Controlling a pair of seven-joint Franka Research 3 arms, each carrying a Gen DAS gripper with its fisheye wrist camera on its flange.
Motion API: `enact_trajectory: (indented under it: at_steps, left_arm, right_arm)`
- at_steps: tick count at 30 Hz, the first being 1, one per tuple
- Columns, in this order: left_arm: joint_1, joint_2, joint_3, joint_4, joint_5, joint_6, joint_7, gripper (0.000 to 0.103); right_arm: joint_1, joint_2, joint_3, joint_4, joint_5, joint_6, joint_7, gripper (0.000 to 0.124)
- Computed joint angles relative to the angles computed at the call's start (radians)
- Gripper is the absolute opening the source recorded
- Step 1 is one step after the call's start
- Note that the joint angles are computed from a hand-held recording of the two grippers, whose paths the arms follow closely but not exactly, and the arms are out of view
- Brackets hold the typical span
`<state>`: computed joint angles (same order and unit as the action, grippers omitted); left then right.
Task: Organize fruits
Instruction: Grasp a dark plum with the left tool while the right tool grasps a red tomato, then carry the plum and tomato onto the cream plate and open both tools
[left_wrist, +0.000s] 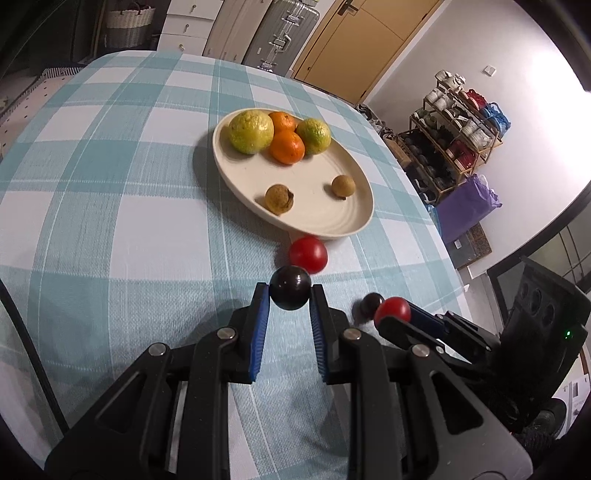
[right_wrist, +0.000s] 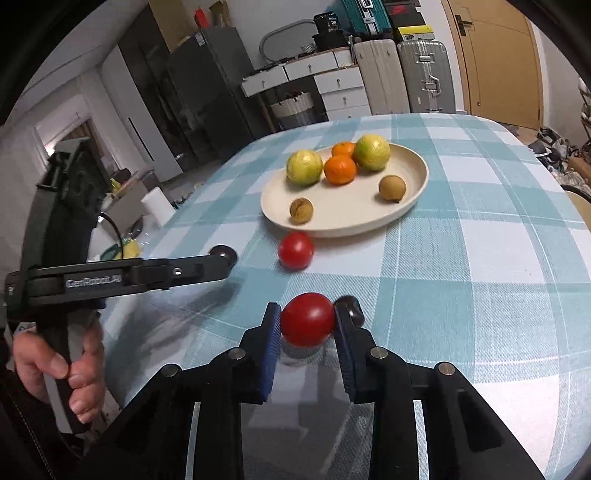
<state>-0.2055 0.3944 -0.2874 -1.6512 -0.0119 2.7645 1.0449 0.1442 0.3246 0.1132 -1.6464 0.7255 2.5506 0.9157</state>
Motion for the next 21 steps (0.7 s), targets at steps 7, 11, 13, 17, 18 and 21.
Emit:
enact_trajectory:
  at_steps: [7,11,13,17,18,21]
  left_arm:
    - [-0.016,0.052,0.02,0.1,0.034,-0.05,-0.02,0.019]
    - [-0.024,0.096,0.025,0.18,0.048,-0.087,-0.022,0.019]
    - [-0.031,0.121,0.03,0.226,0.057,-0.106,-0.023,0.019]
    - [-0.043,0.182,0.034,0.337,0.069,-0.155,-0.011,0.019]
    - [-0.046,0.205,0.033,0.377,0.07,-0.173,-0.004,0.019]
    - [-0.059,0.265,0.036,0.485,0.072,-0.218,0.013,0.019]
  right_arm:
    - [-0.027,0.018,0.016,0.039,0.072,-0.016,-0.047,0.029]
    - [-0.039,0.036,0.02,0.08,0.106,-0.025,-0.067,0.029]
    - [-0.045,0.052,0.021,0.11,0.117,-0.03,-0.07,0.029]
    - [-0.053,0.102,0.023,0.194,0.116,-0.038,-0.053,0.029]
    - [-0.053,0.118,0.022,0.219,0.109,-0.038,-0.045,0.029]
    - [-0.057,0.171,0.023,0.303,0.079,-0.05,-0.017,0.029]
